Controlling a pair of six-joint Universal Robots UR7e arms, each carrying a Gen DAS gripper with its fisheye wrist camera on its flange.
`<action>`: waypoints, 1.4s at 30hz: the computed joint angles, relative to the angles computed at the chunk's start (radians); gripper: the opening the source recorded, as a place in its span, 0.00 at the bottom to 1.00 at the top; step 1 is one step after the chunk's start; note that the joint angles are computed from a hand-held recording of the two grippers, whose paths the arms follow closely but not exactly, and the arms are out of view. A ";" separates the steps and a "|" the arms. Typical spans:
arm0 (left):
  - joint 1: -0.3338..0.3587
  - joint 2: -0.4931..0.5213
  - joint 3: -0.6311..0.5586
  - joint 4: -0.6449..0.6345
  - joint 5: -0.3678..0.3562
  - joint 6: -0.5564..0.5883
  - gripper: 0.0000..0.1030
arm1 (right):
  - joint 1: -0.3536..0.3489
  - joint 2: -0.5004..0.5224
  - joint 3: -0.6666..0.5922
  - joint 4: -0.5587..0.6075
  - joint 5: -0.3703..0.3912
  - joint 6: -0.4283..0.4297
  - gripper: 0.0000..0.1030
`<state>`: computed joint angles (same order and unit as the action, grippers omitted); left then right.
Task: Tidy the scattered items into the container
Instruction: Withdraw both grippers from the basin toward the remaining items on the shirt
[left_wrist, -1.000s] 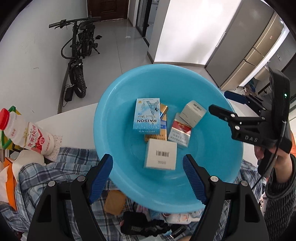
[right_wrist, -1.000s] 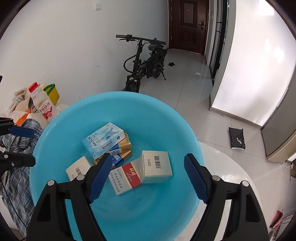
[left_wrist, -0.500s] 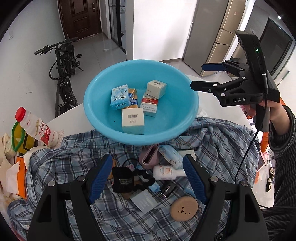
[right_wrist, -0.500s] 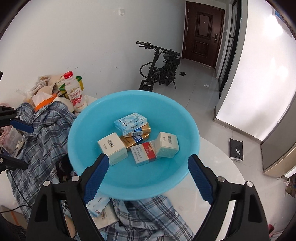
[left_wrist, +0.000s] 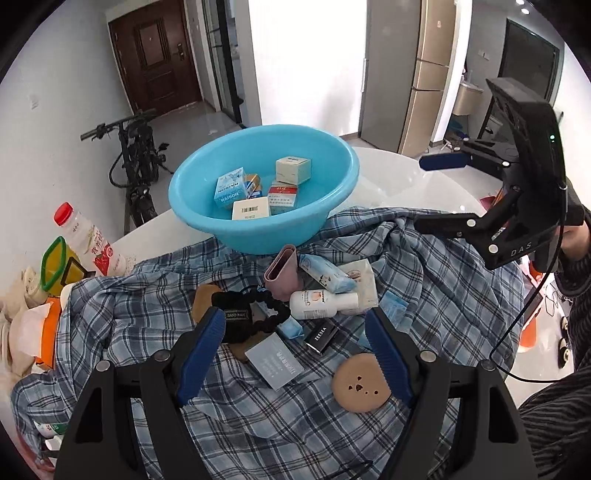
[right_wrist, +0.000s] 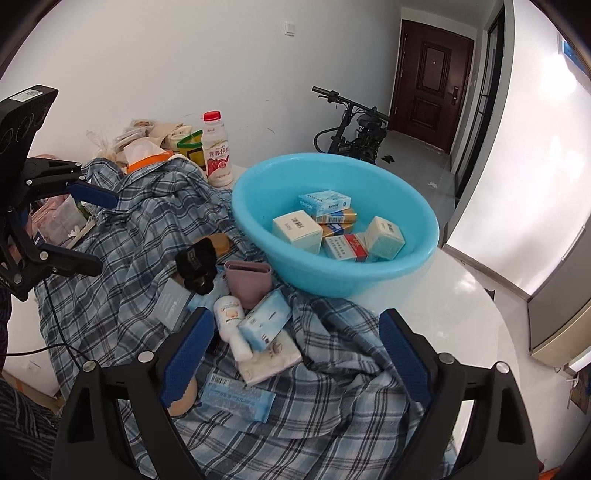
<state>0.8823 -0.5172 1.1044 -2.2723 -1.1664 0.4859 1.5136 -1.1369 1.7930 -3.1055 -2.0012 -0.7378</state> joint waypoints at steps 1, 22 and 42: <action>0.002 -0.018 0.038 -0.033 -0.007 0.000 0.79 | -0.007 -0.008 0.025 -0.015 0.006 0.012 0.87; 0.102 -0.037 0.398 -0.447 -0.035 -0.131 0.80 | -0.150 0.028 0.276 -0.456 0.174 0.247 0.93; 0.073 0.034 0.433 -0.550 -0.023 -0.184 0.81 | -0.149 0.188 0.358 -0.962 0.048 0.203 0.95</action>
<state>0.9554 -0.4832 1.5371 -2.8224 -1.1896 0.3016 1.3642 -0.9484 2.1510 -4.0675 -1.9536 -0.5347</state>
